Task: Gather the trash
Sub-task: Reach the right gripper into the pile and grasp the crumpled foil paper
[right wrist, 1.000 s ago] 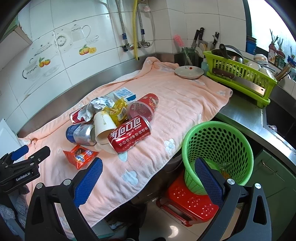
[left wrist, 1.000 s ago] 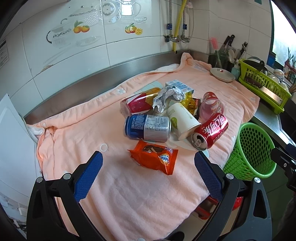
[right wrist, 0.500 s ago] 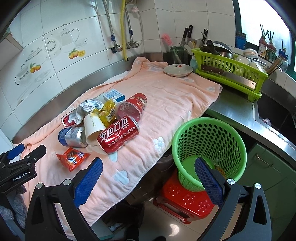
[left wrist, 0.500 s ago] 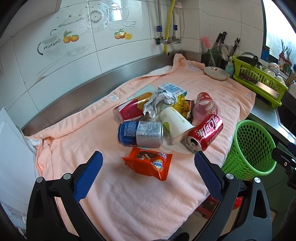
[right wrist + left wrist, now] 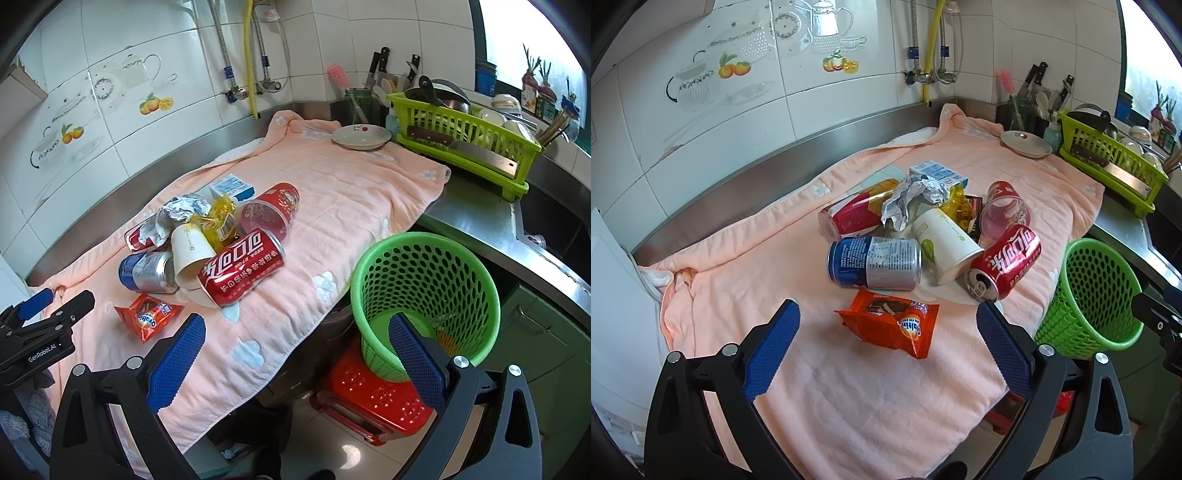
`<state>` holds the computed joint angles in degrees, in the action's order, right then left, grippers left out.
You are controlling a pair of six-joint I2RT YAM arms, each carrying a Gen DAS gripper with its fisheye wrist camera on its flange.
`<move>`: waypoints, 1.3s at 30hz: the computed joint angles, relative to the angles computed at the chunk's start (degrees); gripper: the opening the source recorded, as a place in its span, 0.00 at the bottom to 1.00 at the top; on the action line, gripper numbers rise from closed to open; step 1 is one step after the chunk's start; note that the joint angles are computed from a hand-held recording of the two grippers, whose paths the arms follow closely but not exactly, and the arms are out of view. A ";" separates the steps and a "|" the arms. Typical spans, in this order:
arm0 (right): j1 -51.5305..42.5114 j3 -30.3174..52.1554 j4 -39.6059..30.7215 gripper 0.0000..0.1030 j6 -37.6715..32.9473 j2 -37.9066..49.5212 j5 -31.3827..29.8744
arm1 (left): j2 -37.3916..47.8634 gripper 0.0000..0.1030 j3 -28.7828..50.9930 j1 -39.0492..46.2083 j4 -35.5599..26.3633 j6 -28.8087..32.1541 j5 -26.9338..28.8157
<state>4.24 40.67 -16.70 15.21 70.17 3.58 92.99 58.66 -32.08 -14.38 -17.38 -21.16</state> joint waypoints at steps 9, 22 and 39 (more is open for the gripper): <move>1.82 2.56 1.95 0.94 -1.94 3.79 -1.92 | -0.66 0.90 -1.11 3.38 0.88 0.68 1.13; 5.75 18.86 2.41 0.93 -5.99 19.75 -7.61 | -0.08 0.90 -2.64 11.53 1.22 1.58 4.28; 8.61 88.57 -27.79 0.84 -2.87 69.21 -12.20 | 3.68 0.90 -1.95 19.71 2.98 5.41 9.90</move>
<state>12.85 129.23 -44.49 12.34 139.38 -8.62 96.67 56.71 -12.37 -11.40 -11.97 -11.27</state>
